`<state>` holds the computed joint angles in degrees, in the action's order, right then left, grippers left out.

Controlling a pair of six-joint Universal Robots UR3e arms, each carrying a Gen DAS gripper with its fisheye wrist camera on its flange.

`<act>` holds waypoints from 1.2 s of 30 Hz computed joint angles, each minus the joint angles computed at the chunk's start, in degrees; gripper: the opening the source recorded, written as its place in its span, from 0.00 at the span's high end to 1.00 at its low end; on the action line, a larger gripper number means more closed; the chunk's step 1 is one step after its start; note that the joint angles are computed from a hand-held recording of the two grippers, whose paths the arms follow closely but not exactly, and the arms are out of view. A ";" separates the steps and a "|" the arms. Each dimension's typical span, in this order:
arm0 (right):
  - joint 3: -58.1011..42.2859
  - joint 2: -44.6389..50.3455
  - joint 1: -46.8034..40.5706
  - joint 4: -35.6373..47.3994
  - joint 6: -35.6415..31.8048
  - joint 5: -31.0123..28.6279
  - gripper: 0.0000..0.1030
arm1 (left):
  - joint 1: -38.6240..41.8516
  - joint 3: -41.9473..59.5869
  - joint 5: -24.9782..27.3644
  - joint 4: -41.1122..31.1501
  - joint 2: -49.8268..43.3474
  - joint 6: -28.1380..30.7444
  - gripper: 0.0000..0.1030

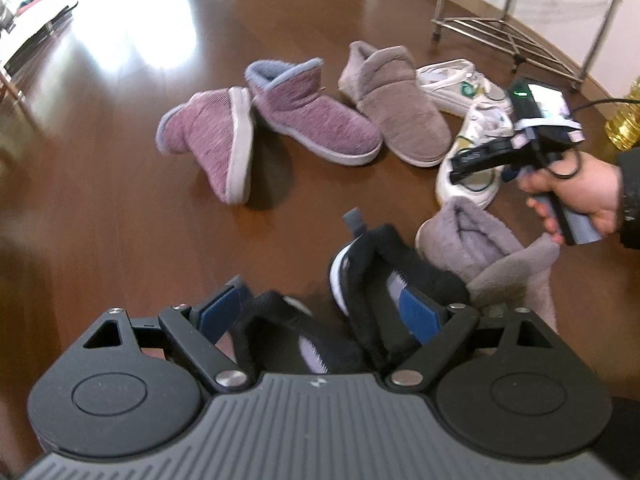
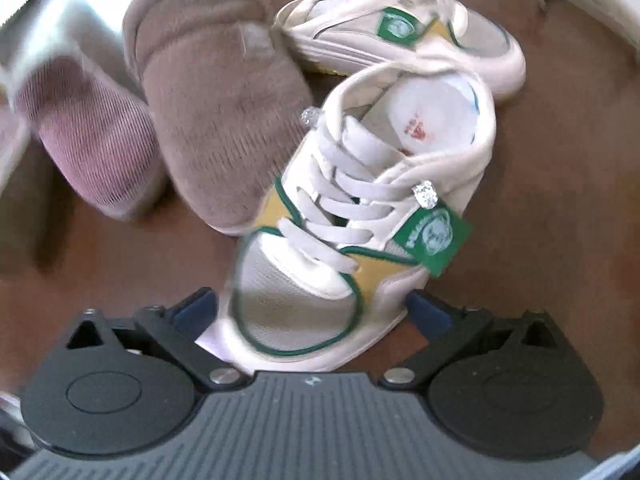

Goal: Organize scattered shoes
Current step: 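Grasp the second taupe fuzzy slipper with the right tool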

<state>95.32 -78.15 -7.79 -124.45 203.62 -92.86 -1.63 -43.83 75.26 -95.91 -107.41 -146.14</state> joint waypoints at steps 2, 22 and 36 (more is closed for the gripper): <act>0.24 -2.20 -2.08 3.41 -4.74 1.17 0.15 | 0.21 0.82 -0.38 0.08 -0.53 -0.82 0.14; -10.40 8.19 1.62 -10.29 -11.99 0.46 0.01 | 1.52 2.14 -0.56 0.95 0.21 -12.11 0.09; -15.58 12.60 5.42 0.23 -13.88 -3.15 0.39 | 2.88 2.28 -0.85 1.00 -0.02 -12.40 0.09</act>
